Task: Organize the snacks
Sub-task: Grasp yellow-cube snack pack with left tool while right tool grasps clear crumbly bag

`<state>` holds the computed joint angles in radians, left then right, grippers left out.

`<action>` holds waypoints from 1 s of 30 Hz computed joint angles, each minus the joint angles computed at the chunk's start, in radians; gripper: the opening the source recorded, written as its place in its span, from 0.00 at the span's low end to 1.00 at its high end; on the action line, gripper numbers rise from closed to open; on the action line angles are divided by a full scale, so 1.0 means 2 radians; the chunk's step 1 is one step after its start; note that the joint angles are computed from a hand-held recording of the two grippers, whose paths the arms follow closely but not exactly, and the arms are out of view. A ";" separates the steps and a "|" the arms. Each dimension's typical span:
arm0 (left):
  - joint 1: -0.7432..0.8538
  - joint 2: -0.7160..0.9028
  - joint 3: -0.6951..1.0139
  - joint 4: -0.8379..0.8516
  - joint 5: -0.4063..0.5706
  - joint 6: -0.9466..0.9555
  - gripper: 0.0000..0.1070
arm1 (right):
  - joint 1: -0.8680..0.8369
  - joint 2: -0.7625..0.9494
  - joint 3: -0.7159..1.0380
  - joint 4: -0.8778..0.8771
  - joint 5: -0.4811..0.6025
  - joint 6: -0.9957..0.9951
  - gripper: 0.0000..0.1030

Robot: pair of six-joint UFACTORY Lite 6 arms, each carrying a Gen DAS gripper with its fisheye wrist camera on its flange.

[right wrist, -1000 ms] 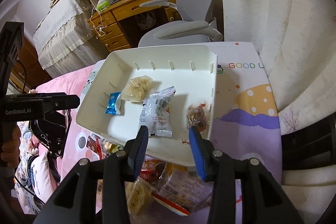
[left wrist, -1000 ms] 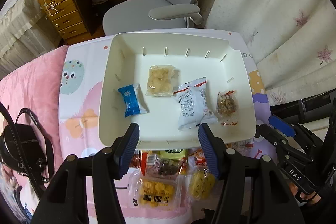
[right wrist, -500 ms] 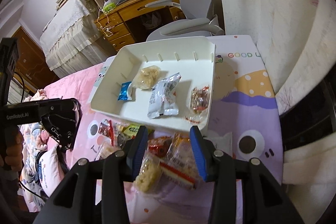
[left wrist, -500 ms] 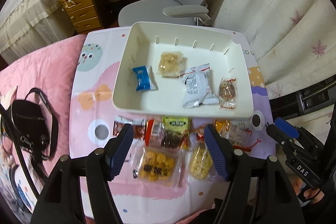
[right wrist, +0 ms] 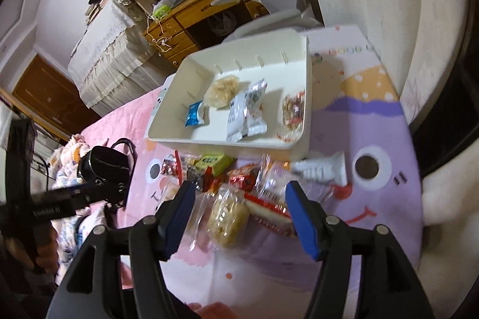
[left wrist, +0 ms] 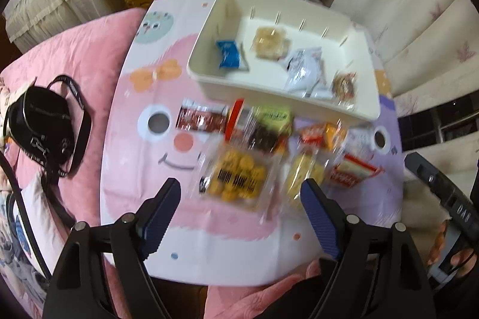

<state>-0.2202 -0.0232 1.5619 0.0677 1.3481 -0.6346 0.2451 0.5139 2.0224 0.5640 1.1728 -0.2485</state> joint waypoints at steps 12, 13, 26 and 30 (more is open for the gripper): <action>0.049 -0.058 -0.143 -0.054 -0.036 0.076 0.82 | 0.017 -0.026 -0.119 0.004 -0.026 0.099 0.62; 0.055 -0.054 -0.149 -0.063 -0.040 0.089 0.82 | 0.023 -0.030 -0.133 0.003 -0.032 0.116 0.62; 0.101 0.050 -0.180 -0.126 -0.099 0.261 0.86 | 0.089 -0.046 -0.221 -0.016 -0.102 0.286 0.75; 0.117 0.102 -0.168 -0.144 -0.113 0.311 0.89 | 0.111 -0.037 -0.230 -0.020 -0.122 0.337 0.75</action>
<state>0.0135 0.1803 1.2252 -0.2210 1.1229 -0.0116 0.4663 0.4401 1.5631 0.5233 0.9281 0.4263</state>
